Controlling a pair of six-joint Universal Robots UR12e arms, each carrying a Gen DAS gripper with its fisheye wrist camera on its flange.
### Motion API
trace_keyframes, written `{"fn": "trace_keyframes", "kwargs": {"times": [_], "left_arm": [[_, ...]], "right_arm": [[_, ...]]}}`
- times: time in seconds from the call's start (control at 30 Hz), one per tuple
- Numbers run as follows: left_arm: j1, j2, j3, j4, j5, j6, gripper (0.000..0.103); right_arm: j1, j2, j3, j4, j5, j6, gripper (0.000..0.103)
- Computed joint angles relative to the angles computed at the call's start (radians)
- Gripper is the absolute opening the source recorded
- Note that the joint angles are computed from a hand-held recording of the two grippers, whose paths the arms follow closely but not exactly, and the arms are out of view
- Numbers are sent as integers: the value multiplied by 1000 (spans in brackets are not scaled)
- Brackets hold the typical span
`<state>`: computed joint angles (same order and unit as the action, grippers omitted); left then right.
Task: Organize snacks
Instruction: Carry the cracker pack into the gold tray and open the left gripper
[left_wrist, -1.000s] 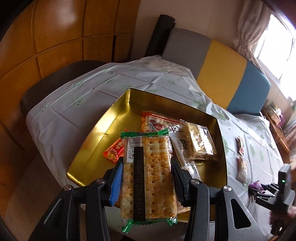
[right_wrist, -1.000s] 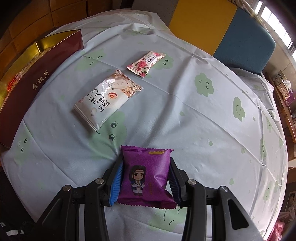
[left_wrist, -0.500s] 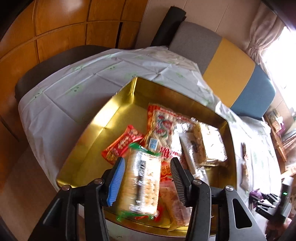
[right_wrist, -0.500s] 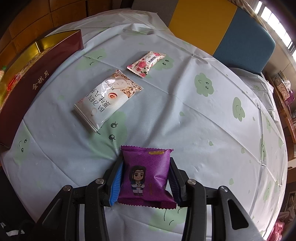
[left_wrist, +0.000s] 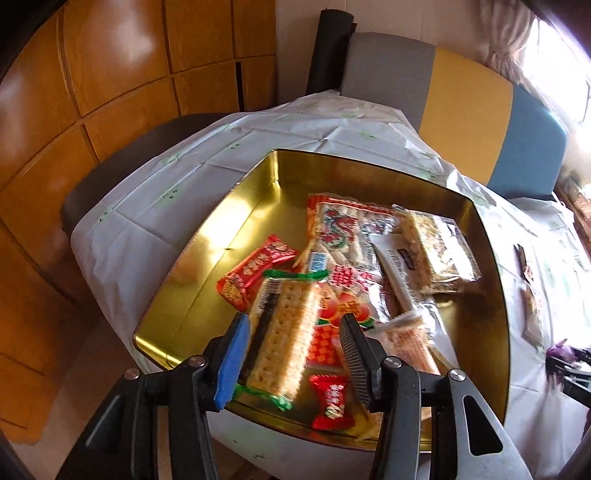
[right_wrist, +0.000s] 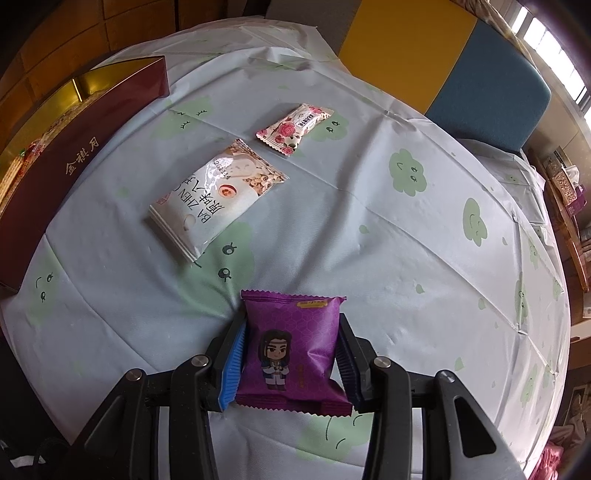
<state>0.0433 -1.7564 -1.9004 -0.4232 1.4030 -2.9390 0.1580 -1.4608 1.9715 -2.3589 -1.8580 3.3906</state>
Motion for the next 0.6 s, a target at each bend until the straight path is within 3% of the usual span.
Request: {"fn": "trace_keyframes", "kwargs": {"times": [0.13,0.43,0.6], "left_arm": [[-16,5,5,-16,31,5,52],[-23,38,-32,34,5,47,52],[-17,46,-38,23,-30,58,52]], "right_arm": [[0,-1,2,-3,1,7,45],[4,-3,4,-6,-7,16,43],[-15,-13,15,-17,36,53,44]]}}
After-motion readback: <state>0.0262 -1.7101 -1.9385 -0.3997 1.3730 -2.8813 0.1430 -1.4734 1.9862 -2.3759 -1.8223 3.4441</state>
